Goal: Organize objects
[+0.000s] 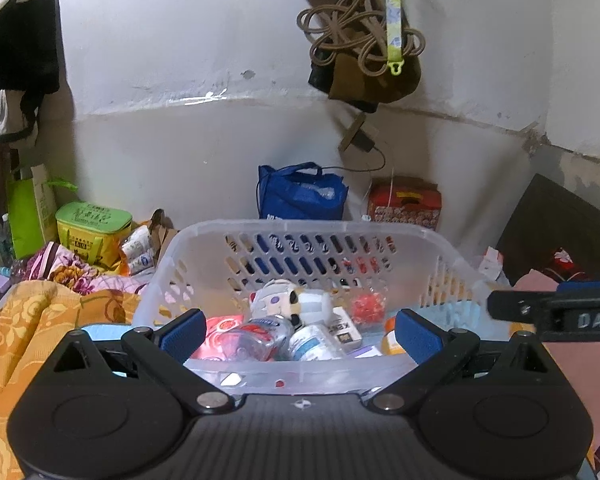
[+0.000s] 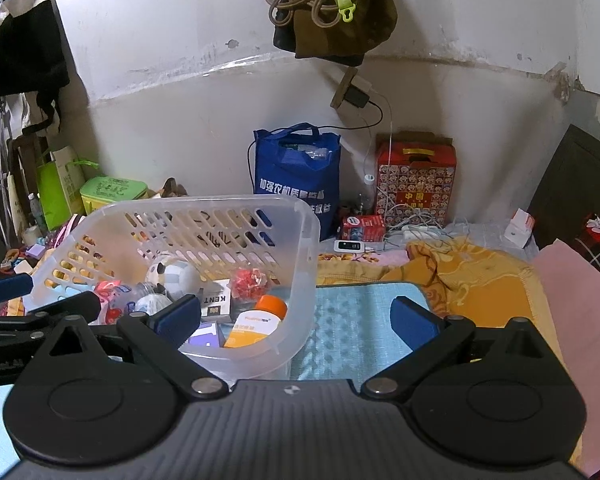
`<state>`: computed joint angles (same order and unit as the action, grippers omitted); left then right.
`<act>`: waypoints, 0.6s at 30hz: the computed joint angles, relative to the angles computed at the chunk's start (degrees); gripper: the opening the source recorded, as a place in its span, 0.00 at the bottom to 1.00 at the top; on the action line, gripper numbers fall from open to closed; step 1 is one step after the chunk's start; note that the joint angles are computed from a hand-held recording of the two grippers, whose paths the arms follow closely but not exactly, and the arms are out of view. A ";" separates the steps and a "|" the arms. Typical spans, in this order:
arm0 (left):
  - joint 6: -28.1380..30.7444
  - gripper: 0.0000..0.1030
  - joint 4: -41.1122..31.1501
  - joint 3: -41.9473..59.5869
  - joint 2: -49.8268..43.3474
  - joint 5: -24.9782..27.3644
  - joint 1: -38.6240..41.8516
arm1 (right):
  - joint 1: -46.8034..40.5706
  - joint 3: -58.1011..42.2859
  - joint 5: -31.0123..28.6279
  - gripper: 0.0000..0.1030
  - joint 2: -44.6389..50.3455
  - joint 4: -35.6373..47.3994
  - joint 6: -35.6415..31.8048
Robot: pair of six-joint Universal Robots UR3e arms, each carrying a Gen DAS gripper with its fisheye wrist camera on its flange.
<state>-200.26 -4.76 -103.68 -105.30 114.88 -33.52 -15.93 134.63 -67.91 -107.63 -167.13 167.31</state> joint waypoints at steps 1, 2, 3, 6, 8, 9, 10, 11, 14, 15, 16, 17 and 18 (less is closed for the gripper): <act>0.02 0.98 0.06 0.01 0.08 0.01 -0.12 | -0.08 0.03 0.02 1.00 -0.06 0.07 -0.09; 0.01 0.98 -0.01 0.16 0.05 0.09 -0.20 | -0.13 0.02 0.05 1.00 -0.16 0.21 -0.14; -0.03 0.98 0.04 0.19 -0.02 0.20 -0.23 | -0.19 0.03 0.14 1.00 -0.23 0.31 -0.17; -0.30 0.98 -0.14 0.19 0.00 -0.03 -0.08 | -0.11 0.08 -0.02 1.00 -0.23 0.15 -0.08; -0.70 0.98 -0.28 0.09 0.13 -0.38 0.15 | -0.17 0.05 0.12 1.00 -0.16 0.22 -0.09; -0.79 0.98 -0.27 0.05 0.13 -0.42 0.29 | -0.16 0.07 0.11 1.00 -0.10 0.15 -0.08; -0.75 0.98 -0.33 0.16 0.09 -0.41 0.41 | -0.08 0.04 -0.01 1.00 -0.09 0.12 -0.07; -0.76 0.98 -0.39 0.23 0.04 -0.23 0.41 | -0.10 0.06 -0.06 1.00 0.00 0.04 -0.13; -0.82 0.98 -0.20 -0.03 0.08 -0.60 0.85 | 0.13 0.05 -0.49 1.00 0.30 -0.08 0.01; -0.88 0.98 -0.18 -0.08 0.11 -0.81 0.96 | 0.14 0.08 -0.49 1.00 0.37 -0.10 -0.01; -0.89 0.98 -0.18 -0.17 0.17 -0.97 1.04 | 0.15 0.14 -0.46 1.00 0.36 -0.07 -0.05; -0.88 0.98 -0.22 -0.10 0.11 -1.02 1.05 | 0.13 0.12 -0.44 1.00 0.43 -0.09 -0.09; -0.84 0.98 0.00 -0.47 0.26 -1.10 1.11 | 0.17 0.12 -0.50 1.00 0.44 -0.12 -0.12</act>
<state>-201.10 -4.76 -104.15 -105.04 113.78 -32.41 -15.76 134.75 -68.42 -107.19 -167.25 167.20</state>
